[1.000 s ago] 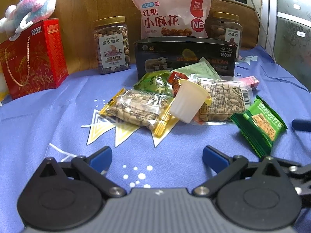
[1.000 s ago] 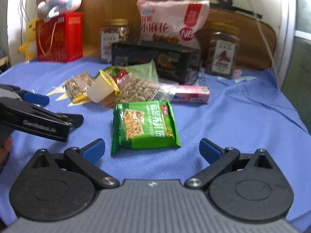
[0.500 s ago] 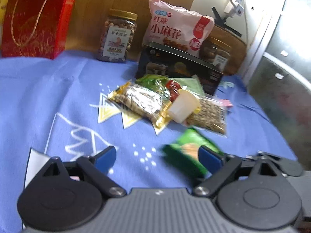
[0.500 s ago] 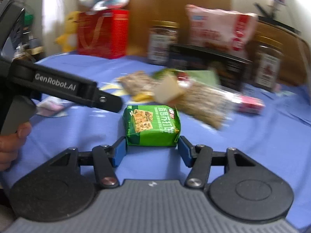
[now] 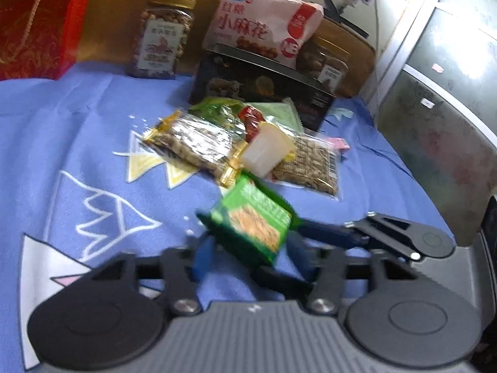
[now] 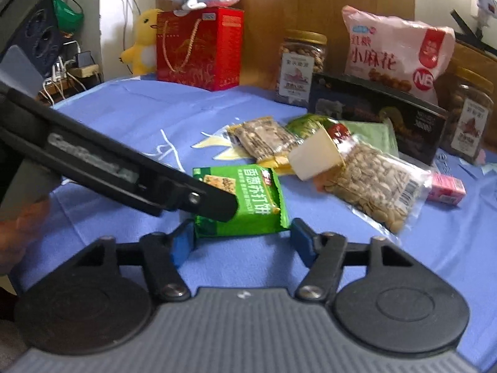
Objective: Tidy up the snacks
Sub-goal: 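Grasp the green cracker pack with the left gripper and lift, then carry the green cracker pack into the black tin and release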
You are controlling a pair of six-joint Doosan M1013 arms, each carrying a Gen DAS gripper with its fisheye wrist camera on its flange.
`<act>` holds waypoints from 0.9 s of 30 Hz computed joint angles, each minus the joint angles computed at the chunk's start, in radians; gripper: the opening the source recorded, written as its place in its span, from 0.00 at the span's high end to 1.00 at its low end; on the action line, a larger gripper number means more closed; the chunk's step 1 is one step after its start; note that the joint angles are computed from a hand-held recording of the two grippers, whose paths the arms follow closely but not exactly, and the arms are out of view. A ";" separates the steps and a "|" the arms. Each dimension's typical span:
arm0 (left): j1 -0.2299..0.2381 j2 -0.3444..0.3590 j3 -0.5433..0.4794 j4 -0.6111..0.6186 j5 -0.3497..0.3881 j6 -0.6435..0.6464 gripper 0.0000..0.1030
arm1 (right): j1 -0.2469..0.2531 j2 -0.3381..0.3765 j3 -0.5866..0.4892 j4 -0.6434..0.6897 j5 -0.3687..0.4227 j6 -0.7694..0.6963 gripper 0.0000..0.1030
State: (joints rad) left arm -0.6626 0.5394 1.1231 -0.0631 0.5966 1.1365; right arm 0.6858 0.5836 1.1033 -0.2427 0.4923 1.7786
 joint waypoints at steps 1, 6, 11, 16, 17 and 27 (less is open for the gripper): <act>0.003 -0.002 0.003 -0.029 -0.005 0.019 0.63 | 0.001 0.002 -0.003 -0.002 -0.002 -0.010 0.71; 0.001 0.006 -0.033 -0.014 0.035 0.034 0.77 | -0.003 0.024 -0.040 0.086 0.018 -0.077 0.87; 0.015 -0.025 -0.001 0.049 -0.004 0.011 0.49 | -0.016 0.009 -0.028 0.115 0.020 -0.092 0.73; 0.031 0.005 -0.054 0.146 -0.015 0.012 0.29 | -0.029 0.025 -0.060 0.176 0.038 -0.081 0.42; 0.034 0.023 -0.081 0.131 0.010 0.049 0.31 | -0.027 0.031 -0.070 0.173 0.049 -0.082 0.42; 0.037 0.020 -0.060 -0.051 0.049 0.188 0.63 | -0.015 0.038 -0.063 0.116 0.001 -0.116 0.64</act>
